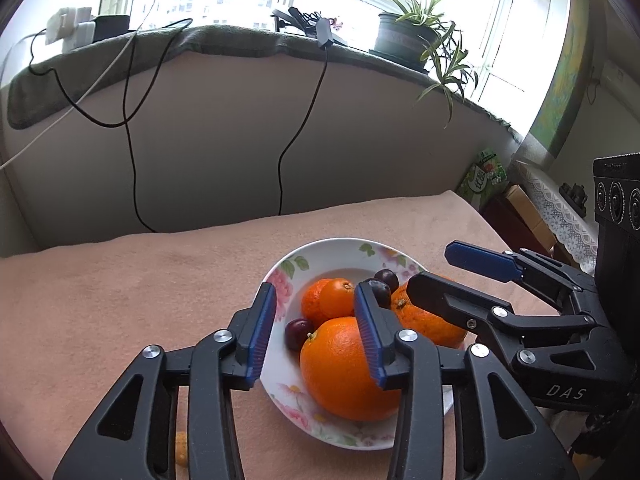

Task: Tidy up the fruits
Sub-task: 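Open both grippers to drop the small orange and plum into the plate, then withdraw both grippers from the plate toward the tangerine and brown fruit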

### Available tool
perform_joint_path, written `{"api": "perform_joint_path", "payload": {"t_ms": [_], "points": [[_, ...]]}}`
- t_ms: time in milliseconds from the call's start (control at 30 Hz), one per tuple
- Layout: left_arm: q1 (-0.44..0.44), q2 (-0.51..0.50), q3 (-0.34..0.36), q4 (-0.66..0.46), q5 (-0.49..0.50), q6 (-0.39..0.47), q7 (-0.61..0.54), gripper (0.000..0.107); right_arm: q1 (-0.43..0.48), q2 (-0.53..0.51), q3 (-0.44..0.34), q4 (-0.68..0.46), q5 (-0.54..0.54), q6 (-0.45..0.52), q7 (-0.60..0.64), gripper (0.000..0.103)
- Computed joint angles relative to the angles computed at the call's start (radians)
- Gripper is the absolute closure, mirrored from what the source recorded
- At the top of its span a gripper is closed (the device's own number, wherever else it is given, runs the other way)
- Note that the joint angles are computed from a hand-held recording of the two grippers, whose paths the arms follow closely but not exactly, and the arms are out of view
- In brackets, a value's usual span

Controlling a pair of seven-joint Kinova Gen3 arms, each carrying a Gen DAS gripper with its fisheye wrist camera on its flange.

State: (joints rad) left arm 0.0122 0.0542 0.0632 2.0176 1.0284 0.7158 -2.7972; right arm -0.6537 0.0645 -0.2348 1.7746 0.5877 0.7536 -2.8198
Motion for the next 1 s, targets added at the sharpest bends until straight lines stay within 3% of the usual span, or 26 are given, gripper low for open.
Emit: {"api": "perform_joint_path", "payload": {"t_ms": [233, 533, 1000], "points": [[0.006, -0.022, -0.005, 0.017, -0.002, -0.046, 0.019, 0.034, -0.015, -0.018, -0.014, 0.002, 0.066, 0.051, -0.081, 0.016], [0.022, -0.061, -0.019, 0.039, -0.035, -0.09, 0.048, 0.033, -0.044, -0.017, -0.037, -0.029, 0.119, 0.139, -0.114, 0.016], [0.005, -0.137, -0.089, 0.08, -0.02, -0.044, 0.007, 0.033, -0.083, -0.036, -0.08, -0.042, 0.142, 0.186, -0.157, 0.016]]}}
